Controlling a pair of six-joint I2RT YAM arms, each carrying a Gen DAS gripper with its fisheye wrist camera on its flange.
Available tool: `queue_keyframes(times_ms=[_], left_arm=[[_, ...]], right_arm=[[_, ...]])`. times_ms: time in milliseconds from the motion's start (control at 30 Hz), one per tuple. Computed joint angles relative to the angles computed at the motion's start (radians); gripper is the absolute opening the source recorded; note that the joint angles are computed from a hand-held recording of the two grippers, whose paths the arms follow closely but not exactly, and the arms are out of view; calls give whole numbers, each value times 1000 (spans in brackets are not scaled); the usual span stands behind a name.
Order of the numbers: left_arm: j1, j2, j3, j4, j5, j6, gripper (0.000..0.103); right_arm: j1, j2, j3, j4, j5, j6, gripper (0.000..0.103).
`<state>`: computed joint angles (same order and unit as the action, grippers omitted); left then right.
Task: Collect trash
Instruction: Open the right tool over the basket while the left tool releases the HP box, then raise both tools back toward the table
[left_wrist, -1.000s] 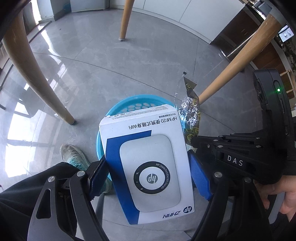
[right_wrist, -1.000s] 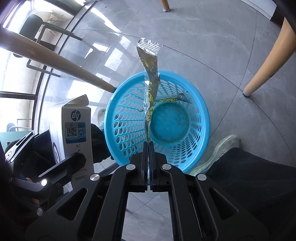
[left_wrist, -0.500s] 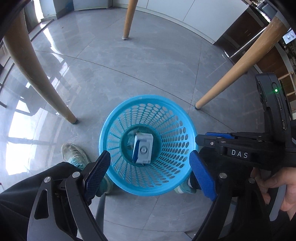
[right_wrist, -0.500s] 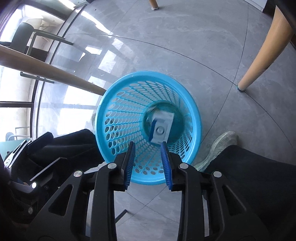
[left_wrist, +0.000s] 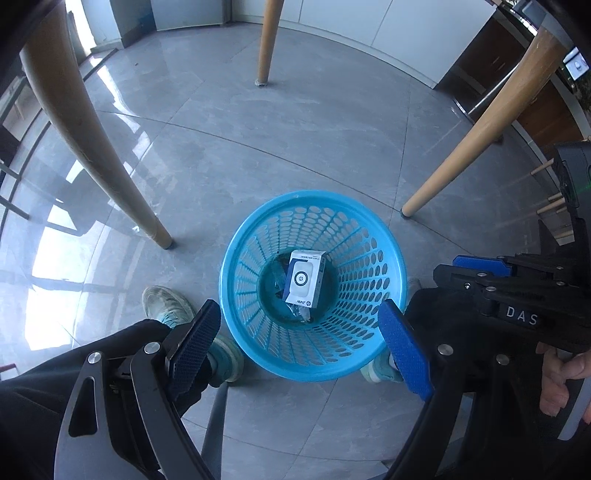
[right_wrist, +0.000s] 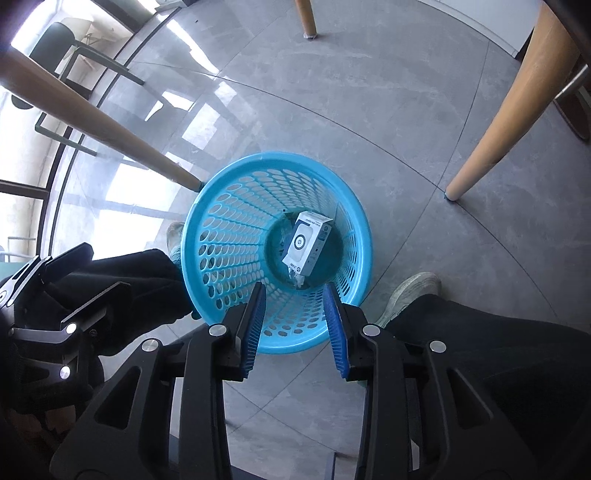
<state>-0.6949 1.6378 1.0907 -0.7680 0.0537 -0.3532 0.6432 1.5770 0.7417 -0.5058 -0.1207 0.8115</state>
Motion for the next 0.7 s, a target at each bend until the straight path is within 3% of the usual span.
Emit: queue_keyframes(times_ms=[100, 333, 433, 700], left_arm=[[-5, -26, -3, -18, -3, 0, 87], [-43, -110, -1, -91, -23, -34, 90], [-76, -131, 15, -158, -93, -61, 90], [-78, -292, -4, -242, -99, -109, 90]], right_arm=[[18, -63, -14, -24, 0, 20, 33], [120, -200, 33, -184, 112, 58, 48], [150, -275, 31, -236, 118, 94, 54], [303, -497, 57, -406, 198, 231, 63]])
